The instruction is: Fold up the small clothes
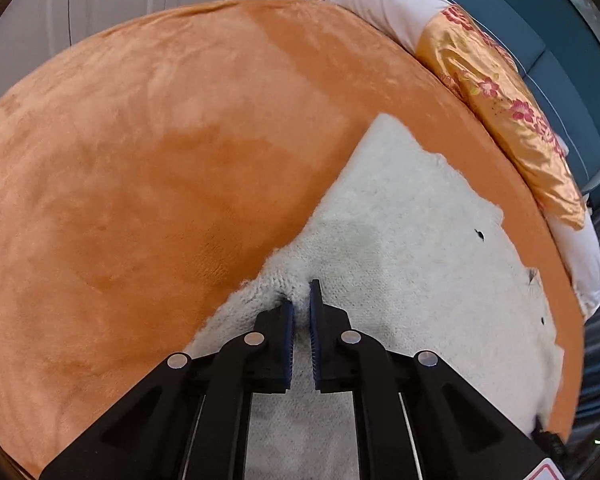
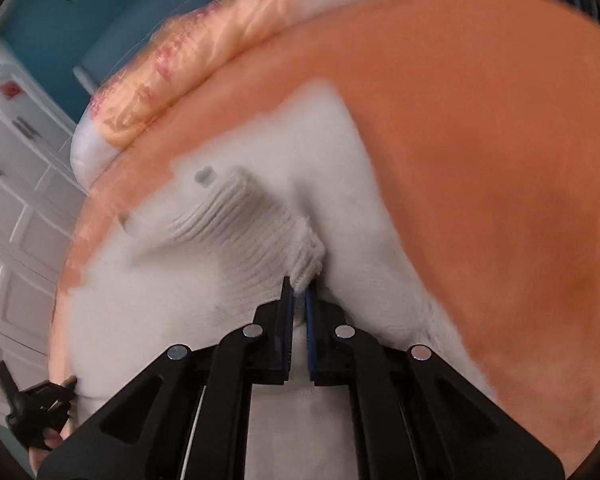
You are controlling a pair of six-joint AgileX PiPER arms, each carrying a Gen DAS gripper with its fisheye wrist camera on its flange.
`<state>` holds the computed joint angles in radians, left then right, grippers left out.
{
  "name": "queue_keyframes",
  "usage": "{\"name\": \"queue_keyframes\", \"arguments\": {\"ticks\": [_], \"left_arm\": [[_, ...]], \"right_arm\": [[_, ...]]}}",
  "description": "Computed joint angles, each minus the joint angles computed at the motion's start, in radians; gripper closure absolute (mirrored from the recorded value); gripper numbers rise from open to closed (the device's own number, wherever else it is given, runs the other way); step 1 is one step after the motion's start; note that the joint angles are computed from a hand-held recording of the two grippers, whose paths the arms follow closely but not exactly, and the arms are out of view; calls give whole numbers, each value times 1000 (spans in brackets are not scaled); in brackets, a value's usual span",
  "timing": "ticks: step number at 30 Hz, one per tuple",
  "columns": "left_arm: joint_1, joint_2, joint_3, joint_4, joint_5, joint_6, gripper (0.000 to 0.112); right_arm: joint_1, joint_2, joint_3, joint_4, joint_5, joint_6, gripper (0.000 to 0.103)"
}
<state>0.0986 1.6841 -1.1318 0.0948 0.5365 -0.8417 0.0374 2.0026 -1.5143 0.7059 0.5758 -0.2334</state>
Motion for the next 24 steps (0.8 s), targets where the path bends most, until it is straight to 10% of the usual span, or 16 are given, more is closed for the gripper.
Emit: {"name": "queue_keyframes", "arguments": {"ticks": [6,11,24], "left_arm": [[-68,-184,112,129,34,-66,97],[-154,-419,265,211,135,-119,63],[-254,-957,588,-34,509,-103,43]], "right_arm": [[-13,-302,239,19,-58,-152,92],[-52,-568,493,-76,-28,-189,62],[-547,-1030,907,-113,505,-408,49]]}}
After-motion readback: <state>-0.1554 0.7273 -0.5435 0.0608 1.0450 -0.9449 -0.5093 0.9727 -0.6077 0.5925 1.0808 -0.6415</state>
